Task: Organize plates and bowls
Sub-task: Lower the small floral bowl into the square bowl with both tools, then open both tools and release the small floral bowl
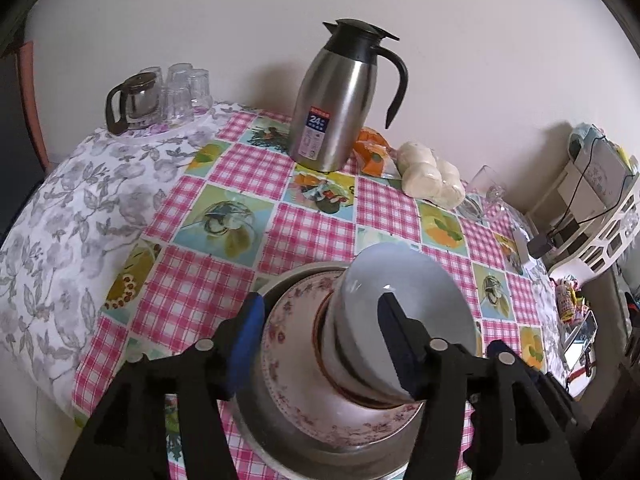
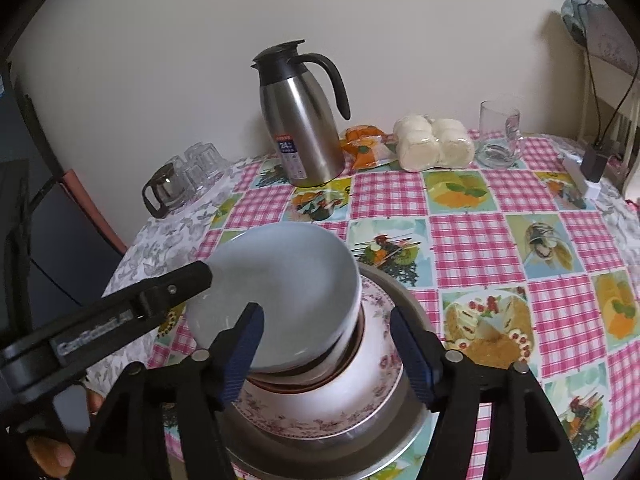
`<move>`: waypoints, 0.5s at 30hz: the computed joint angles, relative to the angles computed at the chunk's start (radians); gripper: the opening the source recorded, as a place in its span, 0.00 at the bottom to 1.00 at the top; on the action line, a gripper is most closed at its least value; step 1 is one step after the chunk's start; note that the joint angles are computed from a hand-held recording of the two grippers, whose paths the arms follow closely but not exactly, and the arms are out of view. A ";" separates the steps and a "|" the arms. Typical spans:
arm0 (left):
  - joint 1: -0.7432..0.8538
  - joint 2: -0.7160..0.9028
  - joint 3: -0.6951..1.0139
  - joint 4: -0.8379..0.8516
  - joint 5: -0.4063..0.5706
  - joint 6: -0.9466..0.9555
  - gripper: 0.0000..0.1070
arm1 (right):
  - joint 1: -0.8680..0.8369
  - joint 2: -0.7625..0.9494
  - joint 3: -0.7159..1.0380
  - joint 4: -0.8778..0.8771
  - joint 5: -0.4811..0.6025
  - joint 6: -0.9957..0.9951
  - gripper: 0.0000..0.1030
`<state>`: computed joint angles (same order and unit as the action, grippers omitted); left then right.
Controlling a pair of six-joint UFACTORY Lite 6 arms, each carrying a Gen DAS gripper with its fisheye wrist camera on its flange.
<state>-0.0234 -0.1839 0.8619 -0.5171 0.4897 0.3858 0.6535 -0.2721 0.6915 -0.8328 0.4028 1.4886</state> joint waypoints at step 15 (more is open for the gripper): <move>0.179 -0.219 -0.218 -0.164 0.041 0.245 0.88 | 0.145 -0.167 -0.138 -0.107 0.156 0.185 1.00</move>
<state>0.1555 -0.4029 0.6443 -0.6808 0.5305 0.6312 0.7981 -0.4388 0.5530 -0.9394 0.5583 1.6735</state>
